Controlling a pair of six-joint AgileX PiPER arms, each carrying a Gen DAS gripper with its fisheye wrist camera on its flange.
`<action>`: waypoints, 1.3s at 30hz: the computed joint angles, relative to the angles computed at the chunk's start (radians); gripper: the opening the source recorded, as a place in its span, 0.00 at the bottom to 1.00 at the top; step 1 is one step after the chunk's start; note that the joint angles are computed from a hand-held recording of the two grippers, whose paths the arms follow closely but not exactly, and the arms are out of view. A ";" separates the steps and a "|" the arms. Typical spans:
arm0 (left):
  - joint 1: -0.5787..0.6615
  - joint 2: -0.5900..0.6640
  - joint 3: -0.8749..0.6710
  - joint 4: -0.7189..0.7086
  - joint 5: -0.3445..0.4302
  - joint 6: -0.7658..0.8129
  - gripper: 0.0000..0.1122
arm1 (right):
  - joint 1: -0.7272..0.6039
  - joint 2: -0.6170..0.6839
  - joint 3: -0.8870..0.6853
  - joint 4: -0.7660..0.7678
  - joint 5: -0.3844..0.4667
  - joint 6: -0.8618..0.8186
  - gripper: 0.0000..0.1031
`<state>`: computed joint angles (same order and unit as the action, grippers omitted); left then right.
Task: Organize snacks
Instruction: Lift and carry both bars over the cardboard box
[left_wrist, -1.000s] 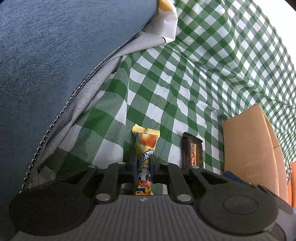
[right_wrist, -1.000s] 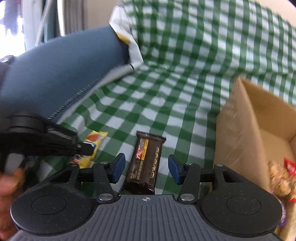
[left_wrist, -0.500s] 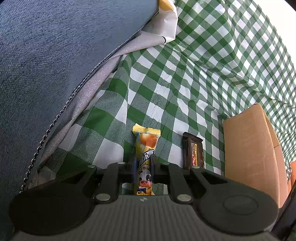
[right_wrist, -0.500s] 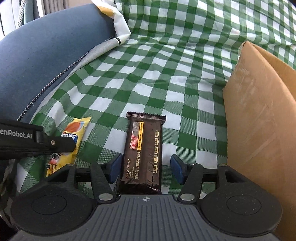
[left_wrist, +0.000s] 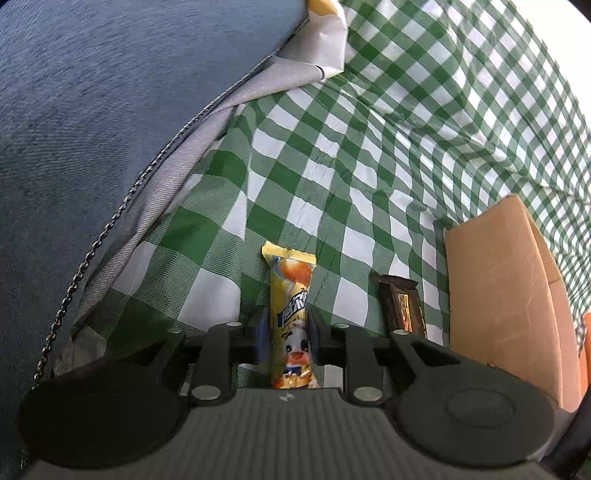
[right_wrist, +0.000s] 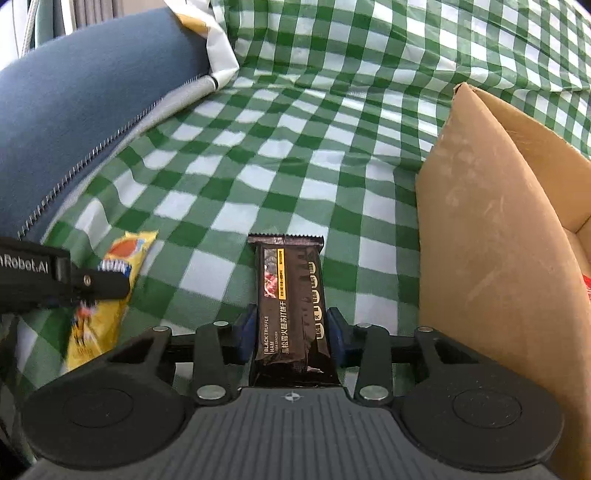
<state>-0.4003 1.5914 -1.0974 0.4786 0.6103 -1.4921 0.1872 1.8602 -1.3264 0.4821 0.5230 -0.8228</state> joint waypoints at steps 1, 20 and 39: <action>-0.005 0.006 -0.009 0.003 0.008 0.005 0.24 | 0.002 0.006 -0.010 -0.028 0.015 0.023 0.40; -0.053 -0.006 -0.072 0.086 0.056 -0.038 0.12 | -0.078 -0.045 0.001 0.222 0.078 -0.193 0.39; -0.289 0.062 -0.426 0.318 0.259 -0.205 0.12 | -0.514 -0.061 -0.317 0.660 0.472 -0.494 0.39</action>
<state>-0.6897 1.6535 -1.5232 0.7964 0.8694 -1.6974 -0.3265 1.7992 -1.6437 1.1425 0.9950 -1.3168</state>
